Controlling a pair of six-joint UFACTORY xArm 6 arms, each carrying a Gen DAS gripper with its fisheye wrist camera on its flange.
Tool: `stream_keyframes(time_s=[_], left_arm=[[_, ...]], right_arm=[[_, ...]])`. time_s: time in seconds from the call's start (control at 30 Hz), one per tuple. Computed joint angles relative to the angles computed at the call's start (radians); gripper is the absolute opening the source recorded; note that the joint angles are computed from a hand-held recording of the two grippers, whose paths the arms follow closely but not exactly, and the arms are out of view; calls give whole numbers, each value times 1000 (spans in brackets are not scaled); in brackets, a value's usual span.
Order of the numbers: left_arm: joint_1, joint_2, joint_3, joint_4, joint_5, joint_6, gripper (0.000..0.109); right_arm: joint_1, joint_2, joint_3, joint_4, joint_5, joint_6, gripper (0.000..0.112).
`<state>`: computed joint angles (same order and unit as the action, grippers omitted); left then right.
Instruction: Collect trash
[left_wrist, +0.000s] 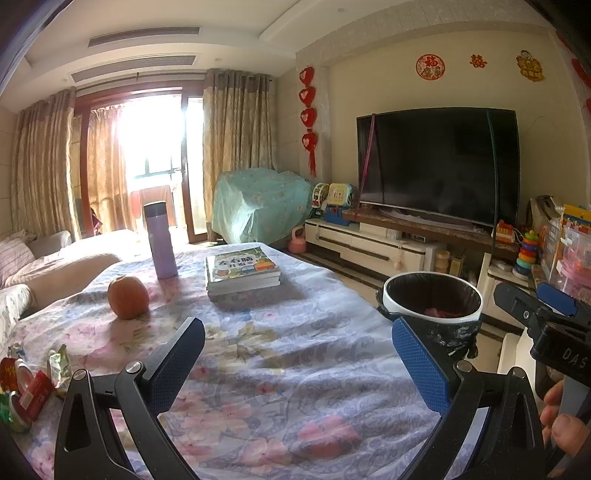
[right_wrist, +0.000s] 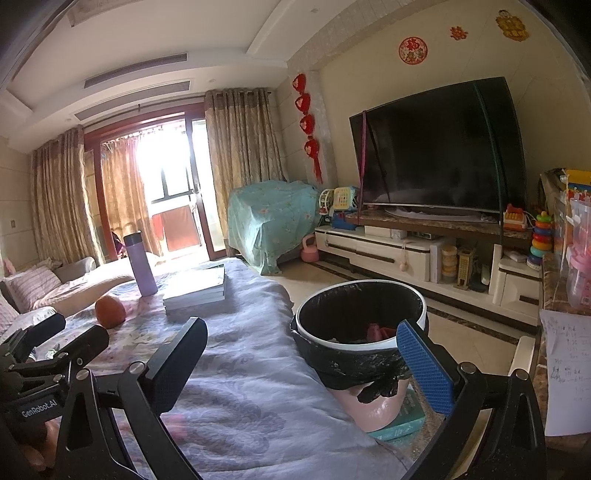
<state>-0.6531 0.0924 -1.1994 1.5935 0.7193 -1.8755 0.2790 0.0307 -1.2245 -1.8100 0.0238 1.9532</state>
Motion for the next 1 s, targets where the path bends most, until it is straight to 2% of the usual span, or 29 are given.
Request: stream_keyframes(time_s=[0.57,0.73,1.0], left_arm=[[2,0,1,1,-8,-7,102],[18,-1,4,1,-38,-14,102],[55,0,6,-20,-89,-11,102]], right_arm=[[-4,8,0,102,-21,-97,103],[-6,18,-2,147,-30,-142,103],[-1,46,12,379,-41,-375,103]])
